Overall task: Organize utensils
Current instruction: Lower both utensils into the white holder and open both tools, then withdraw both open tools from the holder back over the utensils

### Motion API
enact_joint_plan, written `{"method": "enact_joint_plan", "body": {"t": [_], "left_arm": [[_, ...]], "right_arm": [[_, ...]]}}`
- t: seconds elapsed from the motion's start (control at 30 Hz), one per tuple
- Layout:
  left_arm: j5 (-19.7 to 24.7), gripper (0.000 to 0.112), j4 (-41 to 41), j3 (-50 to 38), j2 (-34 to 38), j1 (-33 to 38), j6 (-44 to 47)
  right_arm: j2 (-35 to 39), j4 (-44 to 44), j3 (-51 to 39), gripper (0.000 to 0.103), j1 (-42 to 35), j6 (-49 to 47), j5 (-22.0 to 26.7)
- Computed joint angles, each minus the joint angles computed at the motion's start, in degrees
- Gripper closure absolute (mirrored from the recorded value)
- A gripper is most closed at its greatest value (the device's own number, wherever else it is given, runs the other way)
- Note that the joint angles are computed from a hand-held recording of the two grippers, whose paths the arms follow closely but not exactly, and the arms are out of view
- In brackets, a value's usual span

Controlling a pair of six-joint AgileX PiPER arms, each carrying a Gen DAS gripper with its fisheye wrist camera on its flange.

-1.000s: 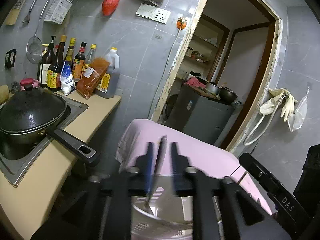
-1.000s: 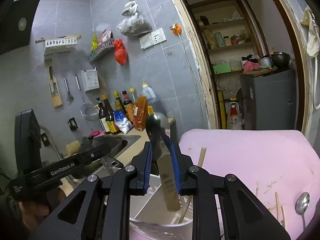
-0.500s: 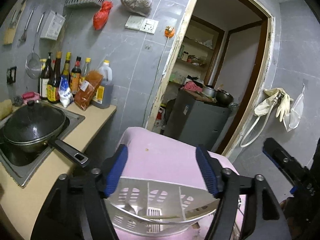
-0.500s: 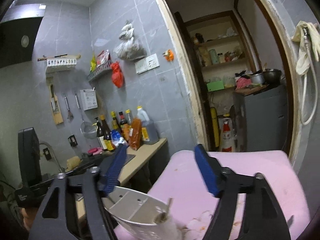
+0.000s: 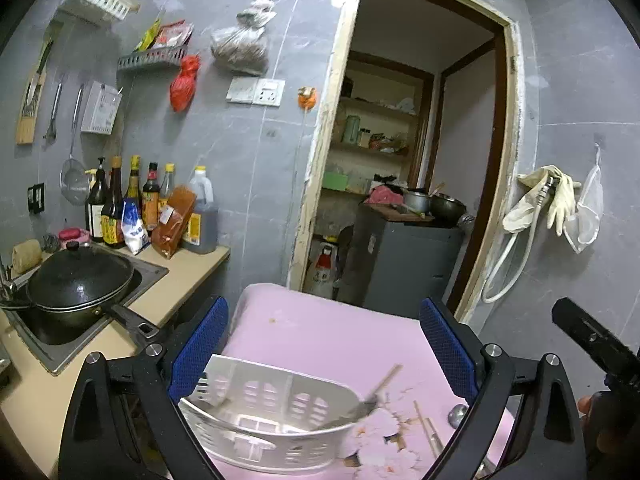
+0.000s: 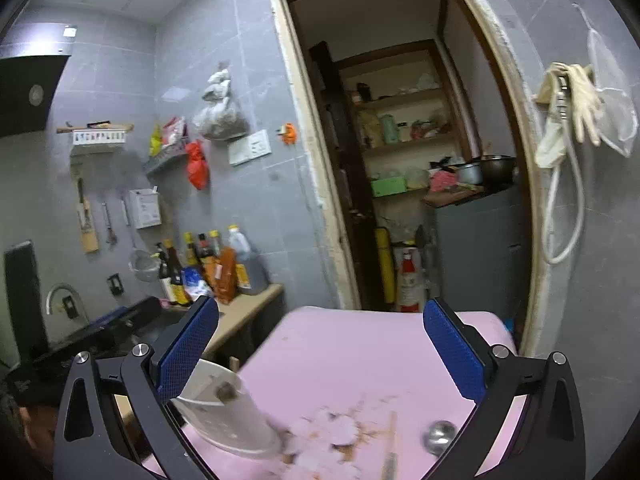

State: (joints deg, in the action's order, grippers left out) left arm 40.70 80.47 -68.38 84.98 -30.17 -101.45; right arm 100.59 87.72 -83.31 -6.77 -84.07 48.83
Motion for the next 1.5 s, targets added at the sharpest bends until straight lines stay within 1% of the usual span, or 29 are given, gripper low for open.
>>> {"method": "enact_joint_plan", "body": {"t": [0.13,0.27,0.37,0.63,0.73,0.87,0.93,0.97,1.0,1.03,1.1,1.17,1.2,1.23,1.27,1.3,1.33,1.37,1.4,1.43,1.5], "left_arm": [[4.0,0.018,2.8,-1.6,2.7,-4.3,-2.3],[4.9,0.018,2.9,-3.1,5.5,-6.6,-2.9],[4.1,0.018,1.6,-4.1,7.6,-7.3,-2.6],[0.1,0.018,-4.9,-6.8,14.2,-7.8,1.5],[-1.5,0.018,-7.3,-7.8,16.9,-7.8,2.8],[-4.4,0.018,-12.0,-9.8,20.5,-7.2,6.7],[-6.2,0.019,-14.9,-11.1,22.5,-6.6,9.4],[-6.7,0.019,-16.1,-11.7,23.4,-6.4,10.6],[-7.3,0.019,-17.8,-12.6,24.4,-6.1,12.5],[-7.9,0.019,-20.2,-13.7,25.5,-5.7,15.1],[-8.5,0.019,-24.8,-15.8,27.4,-4.9,19.9],[-9.3,0.02,-28.9,-17.6,29.1,-4.0,24.2],[-9.4,0.025,-31.4,-18.7,29.9,-3.5,27.0],[-9.5,0.033,-34.4,-20.0,30.8,-3.0,30.3],[-9.6,0.037,-38.9,-21.8,32.1,-2.2,35.1],[-9.2,0.045,-43.3,-23.8,33.4,-1.5,39.6],[-8.5,0.052,-47.1,-25.6,34.5,-0.8,43.4],[-7.7,0.057,-50.6,-27.5,35.8,-0.2,46.9],[-6.6,0.065,-54.6,-29.7,37.4,0.5,50.8],[-5.9,0.071,-57.0,-31.2,38.4,1.0,53.1],[-5.4,0.075,-61.5,-33.8,40.2,2.2,57.1]], "right_arm": [[-0.1,-0.7,1.1,0.0,-3.0,-2.3,-0.1],[0.3,-2.1,2.3,0.0,-5.6,-4.5,-1.3],[1.2,-4.4,2.5,0.0,-7.2,-3.9,-2.1],[4.6,-11.0,1.7,0.0,-9.8,-0.6,-4.0],[6.4,-14.8,0.9,0.0,-10.2,2.2,-4.7],[9.8,-22.7,-1.9,0.001,-9.8,9.4,-5.6],[11.5,-25.8,-3.4,0.003,-9.6,12.6,-5.4],[12.6,-27.6,-4.4,0.007,-9.4,14.4,-5.3],[13.3,-28.8,-5.0,0.014,-9.3,15.6,-5.0],[14.3,-30.7,-6.1,0.018,-9.0,17.6,-4.5],[16.2,-34.2,-8.3,0.029,-8.5,21.4,-3.7],[18.1,-37.2,-10.6,0.033,-8.0,24.8,-2.4],[19.2,-38.8,-12.0,0.036,-7.7,26.7,-1.6],[20.1,-40.4,-13.3,0.038,-7.3,28.4,-0.9],[21.0,-42.1,-14.5,0.042,-6.9,30.1,-0.3],[21.9,-43.2,-15.8,0.046,-6.6,31.3,0.3],[22.2,-43.7,-16.4,0.047,-6.4,32.0,0.7],[22.5,-43.6,-16.6,0.049,-6.2,32.0,0.5],[22.5,-43.2,-16.4,0.052,-6.1,31.6,0.3],[22.8,-43.1,-17.0,0.054,-6.0,31.5,0.6],[23.5,-43.3,-18.1,0.06,-5.6,31.8,1.2]]}}
